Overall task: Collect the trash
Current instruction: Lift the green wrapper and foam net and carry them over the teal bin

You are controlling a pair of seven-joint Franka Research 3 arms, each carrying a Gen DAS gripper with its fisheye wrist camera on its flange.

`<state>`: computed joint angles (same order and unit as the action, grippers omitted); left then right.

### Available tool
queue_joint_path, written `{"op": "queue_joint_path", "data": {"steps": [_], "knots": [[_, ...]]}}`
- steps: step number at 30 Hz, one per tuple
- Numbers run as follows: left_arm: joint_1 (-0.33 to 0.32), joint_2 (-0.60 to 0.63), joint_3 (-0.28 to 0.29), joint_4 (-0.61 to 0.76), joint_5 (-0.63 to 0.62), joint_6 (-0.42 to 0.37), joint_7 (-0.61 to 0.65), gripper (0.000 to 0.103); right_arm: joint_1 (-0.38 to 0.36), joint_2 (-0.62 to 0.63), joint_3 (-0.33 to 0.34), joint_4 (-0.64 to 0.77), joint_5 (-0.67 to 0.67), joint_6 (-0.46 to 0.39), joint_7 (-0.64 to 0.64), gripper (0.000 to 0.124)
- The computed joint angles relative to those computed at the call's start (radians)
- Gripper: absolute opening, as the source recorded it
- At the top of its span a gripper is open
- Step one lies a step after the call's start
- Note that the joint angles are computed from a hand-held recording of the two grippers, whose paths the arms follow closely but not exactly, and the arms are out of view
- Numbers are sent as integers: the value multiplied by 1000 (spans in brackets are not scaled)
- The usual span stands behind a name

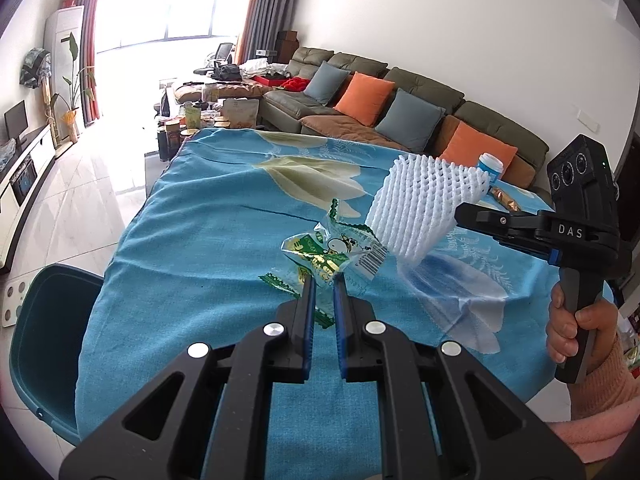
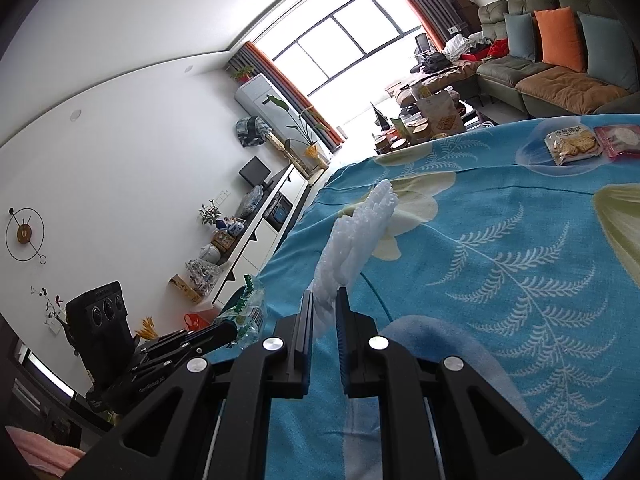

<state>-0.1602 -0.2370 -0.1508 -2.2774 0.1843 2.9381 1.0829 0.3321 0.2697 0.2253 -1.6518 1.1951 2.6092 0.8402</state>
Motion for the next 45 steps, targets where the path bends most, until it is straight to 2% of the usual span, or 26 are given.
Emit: {"op": "queue_joint_path", "data": {"steps": [13,45], "knots": [[50,-71,-13,-58,69,-17,-86,10,11,50,19,61,-32,-35,14,10],[135,-215,-13,-163,150,-70,-212,10,40,148,60,196,-125,-102,63,10]]}}
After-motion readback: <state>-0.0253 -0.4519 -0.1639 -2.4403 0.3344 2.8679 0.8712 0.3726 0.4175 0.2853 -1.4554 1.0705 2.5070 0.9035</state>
